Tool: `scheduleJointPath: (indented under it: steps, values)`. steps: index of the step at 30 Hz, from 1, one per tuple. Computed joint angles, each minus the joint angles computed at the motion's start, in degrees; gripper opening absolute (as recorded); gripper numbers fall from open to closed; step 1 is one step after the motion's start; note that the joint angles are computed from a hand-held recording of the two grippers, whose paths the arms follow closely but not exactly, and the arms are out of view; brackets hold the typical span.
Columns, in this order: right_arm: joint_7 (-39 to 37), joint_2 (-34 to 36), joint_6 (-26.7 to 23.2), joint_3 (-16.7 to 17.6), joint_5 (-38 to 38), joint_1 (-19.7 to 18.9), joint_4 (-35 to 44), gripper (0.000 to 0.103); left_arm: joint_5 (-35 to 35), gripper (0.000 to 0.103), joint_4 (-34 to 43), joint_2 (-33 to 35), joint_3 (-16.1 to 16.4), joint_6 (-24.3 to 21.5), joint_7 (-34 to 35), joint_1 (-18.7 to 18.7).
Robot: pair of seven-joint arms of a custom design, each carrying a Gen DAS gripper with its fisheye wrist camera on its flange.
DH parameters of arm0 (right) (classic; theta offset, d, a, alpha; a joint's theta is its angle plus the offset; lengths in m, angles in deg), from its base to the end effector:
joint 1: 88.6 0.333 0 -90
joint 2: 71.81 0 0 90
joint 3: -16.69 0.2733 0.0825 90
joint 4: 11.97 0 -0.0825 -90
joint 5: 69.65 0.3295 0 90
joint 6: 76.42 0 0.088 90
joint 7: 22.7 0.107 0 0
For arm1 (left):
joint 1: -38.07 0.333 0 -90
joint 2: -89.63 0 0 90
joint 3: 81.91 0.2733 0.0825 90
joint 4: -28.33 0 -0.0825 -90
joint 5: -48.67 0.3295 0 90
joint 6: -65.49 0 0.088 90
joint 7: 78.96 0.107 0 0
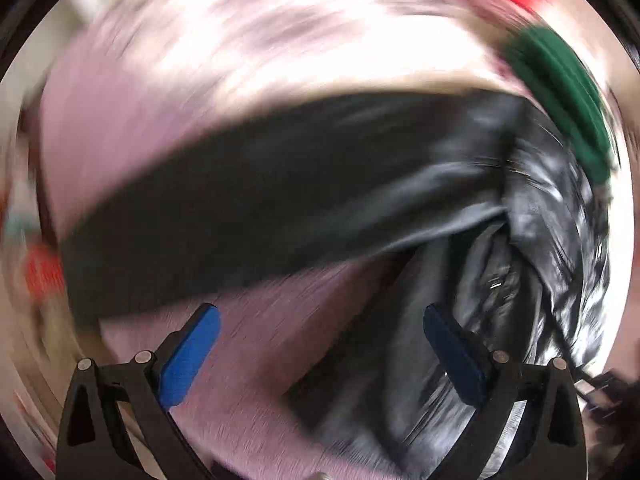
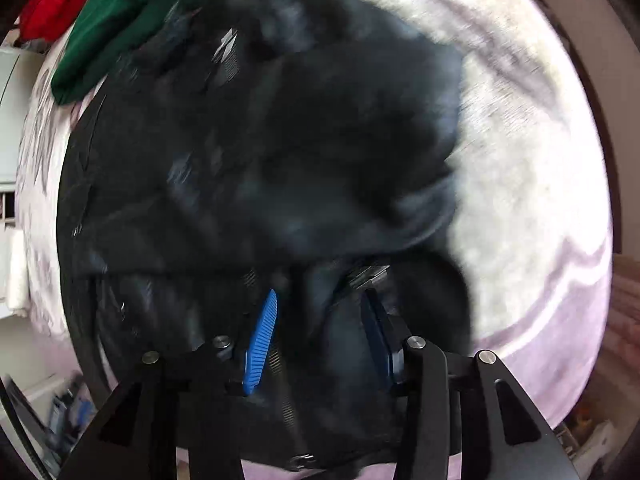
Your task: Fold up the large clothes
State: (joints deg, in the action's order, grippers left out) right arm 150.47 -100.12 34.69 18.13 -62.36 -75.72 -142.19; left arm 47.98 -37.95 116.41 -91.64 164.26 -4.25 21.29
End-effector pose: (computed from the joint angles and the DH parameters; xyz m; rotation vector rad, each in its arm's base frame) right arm 0.3721 0.1052 0.5343 -0.4911 2.9425 0.1799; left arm 0.5717 -0.2587 0.5101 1.9939 -2.3718 0.2056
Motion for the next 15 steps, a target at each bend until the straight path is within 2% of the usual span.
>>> scheduleJointPath:
  steps: [2,4,5,6,8,9,10,11,12,14,15]
  values:
    - [2.2,5.7,1.7,2.2,0.5,1.3,4.6,0.046,-6.0,0.103,-10.0,-5.2,0.6,2.2,-2.0,4.6]
    - [4.5,12.2,3.1,4.4,-1.3,2.6,11.0,0.046,-11.9,0.102,-18.2,-8.3,1.5,7.1,-3.7,8.6]
    - [5.6,15.7,2.8,5.3,-2.5,3.4,14.8,0.046,-14.9,0.096,-20.9,-9.0,1.9,9.9,-4.7,10.2]
    - [6.2,19.1,2.7,5.6,-3.5,4.0,18.6,0.046,-17.5,0.081,-22.7,-9.0,2.5,13.7,-6.3,11.8]
    - [5.4,26.4,3.1,5.5,-4.8,4.9,25.8,0.046,-22.0,0.069,-28.3,-11.2,2.7,20.2,-7.9,14.0]
    - [5.5,30.5,1.5,5.9,-6.0,5.8,30.8,0.046,-24.2,0.064,-29.8,-11.5,3.1,23.5,-9.2,14.7]
    - [5.3,34.1,-2.1,5.8,-6.6,6.4,35.6,0.046,-24.7,0.058,-29.2,-10.6,3.1,25.2,-10.6,15.3]
    - [5.5,37.9,-4.1,6.5,-7.5,6.9,40.6,0.046,-23.9,0.038,-26.8,-8.8,3.6,25.9,-13.5,15.6]
    - [5.5,41.8,-5.6,8.2,-8.6,6.0,45.6,0.046,-23.1,0.023,-25.3,-7.6,3.0,26.9,-15.1,16.4]
    - [5.6,48.7,-10.7,9.2,-10.9,7.3,55.7,0.046,-23.0,0.010,-24.3,-7.0,3.4,27.5,-15.9,16.3]
    - [4.8,51.7,-13.2,7.3,-10.3,8.9,60.3,0.046,-21.3,0.009,-20.8,-4.7,2.6,28.0,-16.0,16.9]
